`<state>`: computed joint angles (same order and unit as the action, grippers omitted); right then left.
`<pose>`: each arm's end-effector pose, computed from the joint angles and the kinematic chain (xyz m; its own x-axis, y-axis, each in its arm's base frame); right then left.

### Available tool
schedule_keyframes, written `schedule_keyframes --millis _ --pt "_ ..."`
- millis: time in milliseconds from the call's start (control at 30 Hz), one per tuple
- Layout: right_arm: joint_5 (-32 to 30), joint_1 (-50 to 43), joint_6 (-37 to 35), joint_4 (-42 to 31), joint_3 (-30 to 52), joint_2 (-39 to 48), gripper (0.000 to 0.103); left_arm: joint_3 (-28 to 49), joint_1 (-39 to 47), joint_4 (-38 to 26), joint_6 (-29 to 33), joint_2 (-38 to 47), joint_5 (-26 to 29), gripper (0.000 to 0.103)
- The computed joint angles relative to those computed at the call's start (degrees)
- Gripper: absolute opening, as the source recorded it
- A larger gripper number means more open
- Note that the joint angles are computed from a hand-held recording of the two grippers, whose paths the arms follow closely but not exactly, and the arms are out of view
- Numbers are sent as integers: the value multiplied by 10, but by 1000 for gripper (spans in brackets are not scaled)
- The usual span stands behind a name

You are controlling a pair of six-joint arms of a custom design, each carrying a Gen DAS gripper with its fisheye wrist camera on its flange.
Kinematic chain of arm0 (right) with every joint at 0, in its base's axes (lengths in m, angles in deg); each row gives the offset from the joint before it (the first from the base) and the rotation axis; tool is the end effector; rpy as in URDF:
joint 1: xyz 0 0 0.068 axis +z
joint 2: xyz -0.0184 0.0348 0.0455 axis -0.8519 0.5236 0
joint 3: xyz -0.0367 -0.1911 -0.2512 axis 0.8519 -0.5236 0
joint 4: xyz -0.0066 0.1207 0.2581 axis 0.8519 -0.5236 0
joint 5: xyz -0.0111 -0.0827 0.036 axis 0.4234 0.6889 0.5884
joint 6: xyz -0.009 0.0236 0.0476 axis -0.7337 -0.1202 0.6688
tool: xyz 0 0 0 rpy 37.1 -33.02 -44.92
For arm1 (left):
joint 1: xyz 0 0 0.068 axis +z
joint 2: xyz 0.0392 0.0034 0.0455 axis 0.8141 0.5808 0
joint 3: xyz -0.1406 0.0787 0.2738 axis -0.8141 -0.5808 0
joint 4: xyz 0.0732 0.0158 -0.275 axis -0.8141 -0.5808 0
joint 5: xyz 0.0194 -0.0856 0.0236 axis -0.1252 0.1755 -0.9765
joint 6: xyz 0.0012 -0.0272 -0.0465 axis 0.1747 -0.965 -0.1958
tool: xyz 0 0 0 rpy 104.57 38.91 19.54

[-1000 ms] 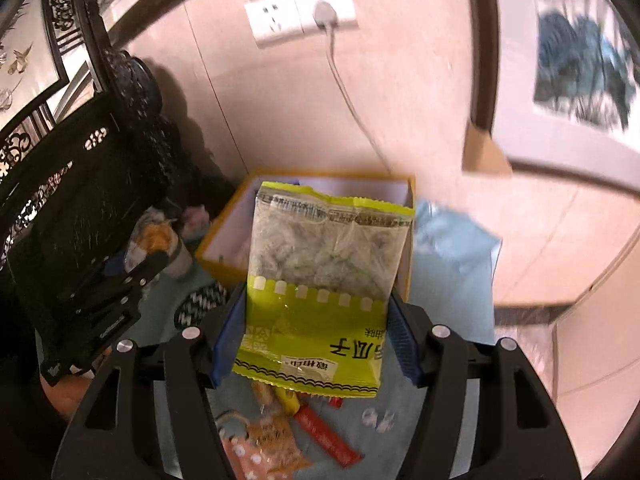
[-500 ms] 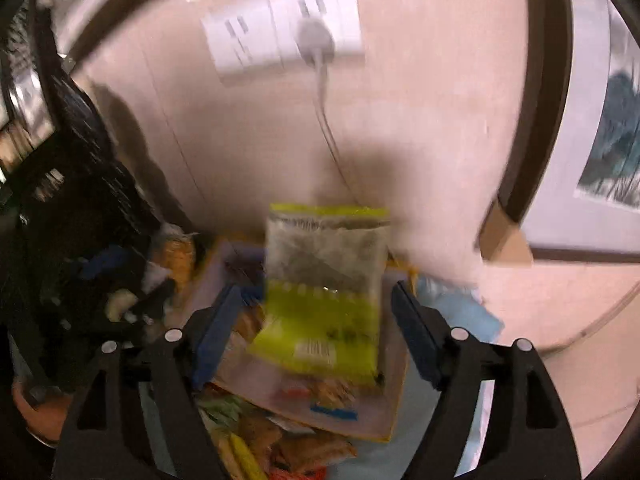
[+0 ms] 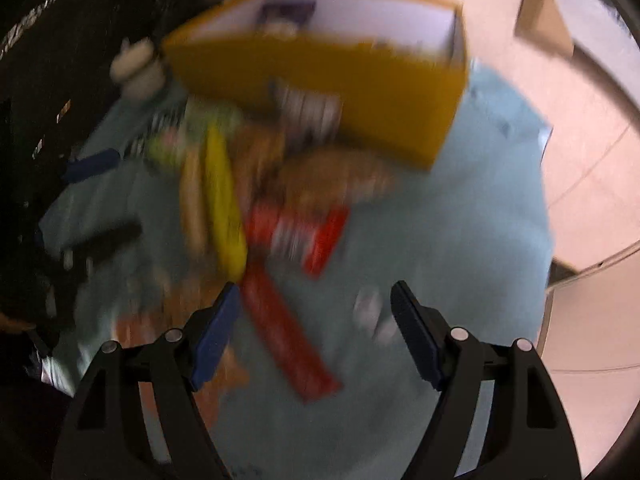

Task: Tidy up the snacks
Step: 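Grasp the brown paper snack bag with the left gripper while the right grasps the red bar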

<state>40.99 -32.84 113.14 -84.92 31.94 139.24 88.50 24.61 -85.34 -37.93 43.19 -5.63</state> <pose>0.2317 0.1064 0.1510 -0.9030 0.1606 -0.3985 0.1194 0.9848 0.1264 0.3263 -0.2009 0.1552 -0.4621 0.5936 -0.6589 0.8207 0.5678 -0.0640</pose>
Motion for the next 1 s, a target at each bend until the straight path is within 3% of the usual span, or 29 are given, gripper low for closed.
schedule_keyframes --millis 67,167,333,433,500,600,667,733,833,1000 --pt "-6 23 13 20 -21 10 78 -48 -13 12 31 -14 -11 99" --pt "13 50 6 31 -24 32 78 -81 -36 37 29 -26 -32 99" --pt "14 44 -20 59 -14 78 75 -90 -72 86 -34 -15 -44 98" --pt "24 40 -51 80 -6 118 71 -52 -98 77 -102 30 -91 101" --pt "27 31 -66 109 -22 115 69 -61 -109 109 -124 45 -128 101" --pt "25 33 -77 116 -30 110 63 -53 -108 90 -164 70 -149 101" --pt "23 41 -78 121 -38 103 52 -76 -106 119 -162 61 -158 90" --pt "28 51 -73 123 -41 101 36 -89 -110 128 -139 50 -148 50" --pt "36 69 -55 113 -40 92 28 -86 -111 107 -117 43 -137 43" --pt "26 86 -23 125 -75 37 25 -109 -70 103 -113 17 -99 37"
